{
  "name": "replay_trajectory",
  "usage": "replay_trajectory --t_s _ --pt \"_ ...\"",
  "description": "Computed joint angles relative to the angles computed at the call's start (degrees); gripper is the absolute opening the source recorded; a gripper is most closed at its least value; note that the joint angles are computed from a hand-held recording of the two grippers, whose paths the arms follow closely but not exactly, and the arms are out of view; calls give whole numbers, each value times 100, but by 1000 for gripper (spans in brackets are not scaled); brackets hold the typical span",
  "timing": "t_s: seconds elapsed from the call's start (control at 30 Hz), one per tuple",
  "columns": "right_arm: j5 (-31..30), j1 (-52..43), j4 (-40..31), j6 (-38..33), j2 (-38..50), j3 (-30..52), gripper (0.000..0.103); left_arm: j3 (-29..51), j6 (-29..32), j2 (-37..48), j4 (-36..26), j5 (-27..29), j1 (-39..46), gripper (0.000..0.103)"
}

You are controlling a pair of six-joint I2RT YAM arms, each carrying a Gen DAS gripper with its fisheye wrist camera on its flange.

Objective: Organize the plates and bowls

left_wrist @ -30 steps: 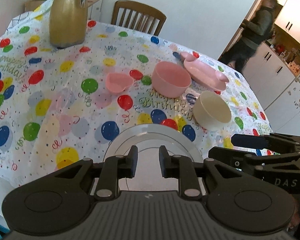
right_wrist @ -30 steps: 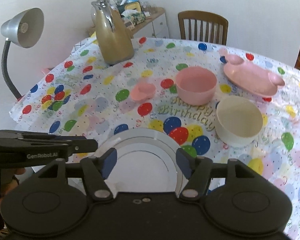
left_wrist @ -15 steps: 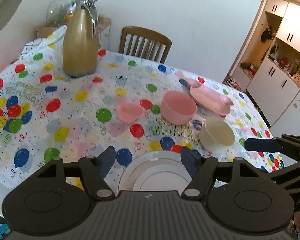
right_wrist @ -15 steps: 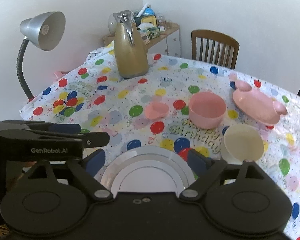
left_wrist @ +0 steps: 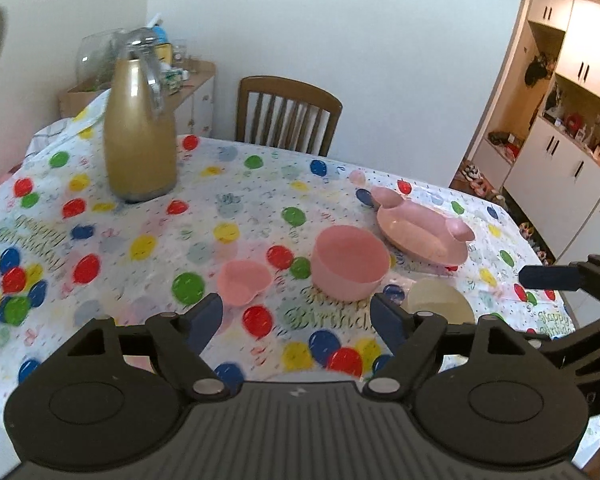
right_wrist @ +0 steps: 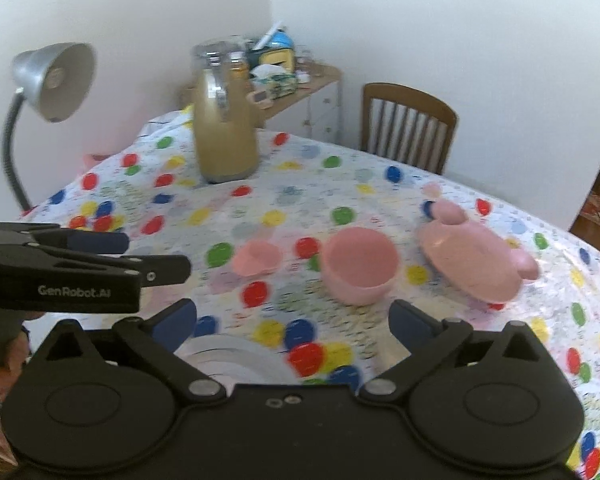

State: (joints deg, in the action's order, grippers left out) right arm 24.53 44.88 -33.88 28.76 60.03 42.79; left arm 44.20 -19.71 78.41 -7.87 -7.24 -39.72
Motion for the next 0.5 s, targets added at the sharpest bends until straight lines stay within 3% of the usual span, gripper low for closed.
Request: replay_trajectory --t_s 0.23,0.5 --pt "-868 -1932 396 -1231 -214 -311 103 1298 25 1431 74 -275 -355 81" --pt "-1726 -3905 869 -2390 125 -289 103 3249 168 3078 -409 -233 -538 81"
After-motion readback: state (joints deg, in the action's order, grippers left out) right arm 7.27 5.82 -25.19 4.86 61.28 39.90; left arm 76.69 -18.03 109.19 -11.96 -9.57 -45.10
